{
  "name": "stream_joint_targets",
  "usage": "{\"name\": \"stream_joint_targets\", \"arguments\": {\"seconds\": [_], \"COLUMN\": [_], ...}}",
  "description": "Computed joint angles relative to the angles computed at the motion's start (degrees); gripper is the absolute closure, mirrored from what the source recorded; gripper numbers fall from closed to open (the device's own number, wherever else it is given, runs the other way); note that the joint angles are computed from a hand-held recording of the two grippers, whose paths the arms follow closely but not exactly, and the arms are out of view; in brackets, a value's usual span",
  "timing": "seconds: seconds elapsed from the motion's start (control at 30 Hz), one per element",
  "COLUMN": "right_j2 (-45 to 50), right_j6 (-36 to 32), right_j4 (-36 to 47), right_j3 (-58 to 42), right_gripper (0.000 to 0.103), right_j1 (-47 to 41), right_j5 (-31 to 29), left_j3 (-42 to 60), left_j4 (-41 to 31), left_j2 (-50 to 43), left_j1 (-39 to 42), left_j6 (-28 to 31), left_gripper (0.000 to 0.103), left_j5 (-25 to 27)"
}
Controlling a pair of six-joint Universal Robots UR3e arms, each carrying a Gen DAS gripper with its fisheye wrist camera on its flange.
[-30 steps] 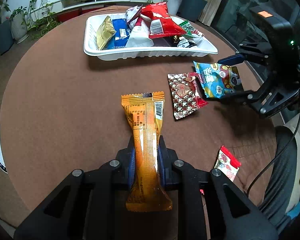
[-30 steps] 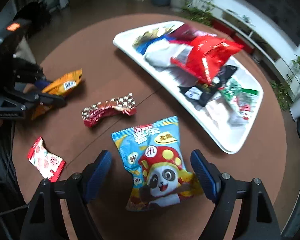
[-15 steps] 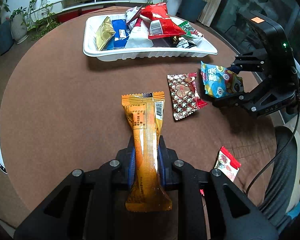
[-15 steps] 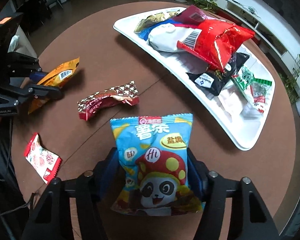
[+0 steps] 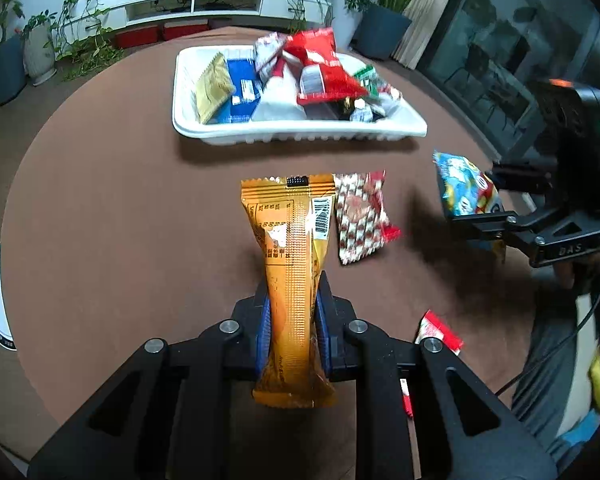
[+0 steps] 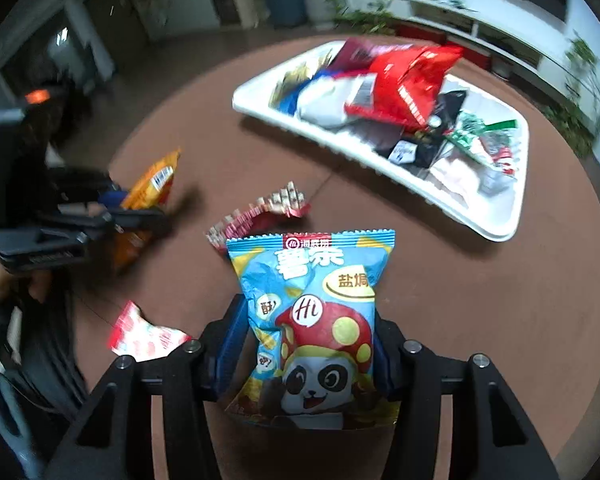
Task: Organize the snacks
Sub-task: 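Hold the orange bar with the left gripper while the right gripper grasps the blue panda bag, then carry the orange bar and blue panda bag into the tray with both grippers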
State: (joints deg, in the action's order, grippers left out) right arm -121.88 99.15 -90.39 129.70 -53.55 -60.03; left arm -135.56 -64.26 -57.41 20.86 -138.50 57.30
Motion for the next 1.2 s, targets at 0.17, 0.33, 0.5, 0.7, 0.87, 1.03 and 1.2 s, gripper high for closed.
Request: {"name": "stream_joint_targets", "arguments": {"seconds": [0.17,0.33,0.5,0.7,0.87,1.03,1.2], "right_j2": [0.7,5.2,16.4,30.6,39.7,45.4,49.2], "right_j6": [-3.7,2.9,25.6,44.6,53.3,57.4,59.7], "right_j4": [15.1,17.3,-3.9,-26.1,-35.4,-40.3,-44.5], "right_j3": [-7.7,-14.0,-18.8,-24.8,-29.1,-32.0,-33.0], "right_gripper": [0.047,0.047,0.047,0.047,0.047,0.047,0.047], "right_j1": [-9.5,-13.2,-5.0,7.0,13.3,17.8,21.1], "right_j5": [5.8,10.9,14.7,12.6,9.5,5.6,0.7], "left_j3": [7.0,17.5,33.9,53.8,66.8,72.5,72.6], "left_j4": [-0.9,3.7,9.2,7.6,5.2,5.0,7.6], "left_j2": [-5.4,-15.3,-30.6,-47.3,-58.7,-64.9,-67.8], "left_j1": [1.1,-1.0,-6.4,-11.9,-15.5,-17.7,-19.3], "left_j6": [-1.3,-6.2,-13.3,-18.0,-19.9,-21.2,-22.4], "left_gripper": [0.086,0.086,0.086,0.086,0.086,0.086,0.085], "left_j5": [-3.4,-4.7,-2.3,1.3,4.5,6.1,7.6]}}
